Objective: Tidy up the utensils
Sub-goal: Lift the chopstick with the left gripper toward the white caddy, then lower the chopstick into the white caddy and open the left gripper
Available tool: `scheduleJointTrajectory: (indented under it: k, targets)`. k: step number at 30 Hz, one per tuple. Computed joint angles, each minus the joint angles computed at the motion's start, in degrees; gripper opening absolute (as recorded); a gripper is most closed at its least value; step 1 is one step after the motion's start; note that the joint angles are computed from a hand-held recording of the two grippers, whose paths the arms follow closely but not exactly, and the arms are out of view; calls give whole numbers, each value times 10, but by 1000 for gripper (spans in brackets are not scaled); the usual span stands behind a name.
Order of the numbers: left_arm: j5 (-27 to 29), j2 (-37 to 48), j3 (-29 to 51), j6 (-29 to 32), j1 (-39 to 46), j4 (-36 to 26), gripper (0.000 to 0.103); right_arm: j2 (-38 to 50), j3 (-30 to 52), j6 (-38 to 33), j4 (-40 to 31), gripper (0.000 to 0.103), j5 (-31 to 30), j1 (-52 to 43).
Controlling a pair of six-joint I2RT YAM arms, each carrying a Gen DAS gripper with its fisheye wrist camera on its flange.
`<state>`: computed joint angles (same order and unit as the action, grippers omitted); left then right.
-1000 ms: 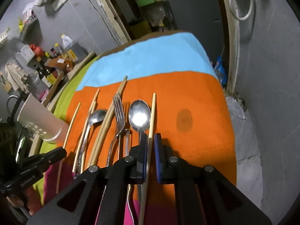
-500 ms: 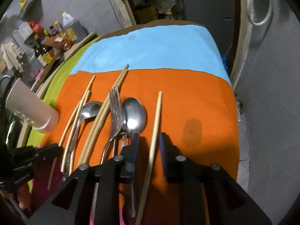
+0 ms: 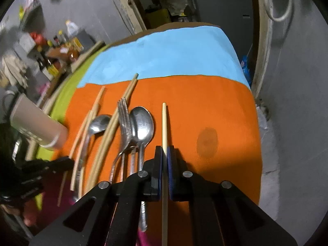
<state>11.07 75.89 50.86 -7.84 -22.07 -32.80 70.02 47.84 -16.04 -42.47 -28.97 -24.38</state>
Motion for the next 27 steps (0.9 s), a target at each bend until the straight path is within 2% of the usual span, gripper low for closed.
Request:
scheduleJointTrajectory:
  k: [4,7,10,13,16,19,21,23,25,27]
  targets:
    - [14,-75,-47,-10,3,37,2,-49,-28,-3,-8,3,-82,-46]
    - [19,-152,-96,-18,10,90,2,-121,-61,5,0,3,-132,-70]
    - [11,-222,-130,-20,13,136,2,-213,-94,38,25,3,-175,-77]
    - [10,-282,-147,-19,26,176,2,-288,-116,107,78,3,-168,-36]
    - [21,-326,-149,0,54,193,2,-362,-141,202,167,3,-97,67]
    - [74,-348,-141,12,121,206,2,-405,-158,271,265,3,42,225]
    - [118,-344,-127,13,182,218,2,-410,-165,282,324,3,153,339]
    - [193,-340,-115,12,268,229,2,-400,-168,275,384,3,251,439]
    - [247,-326,-105,8,343,254,2,-371,-165,267,445,3,315,512]
    - [275,-300,-100,-9,394,304,2,-326,-156,269,511,3,340,551]
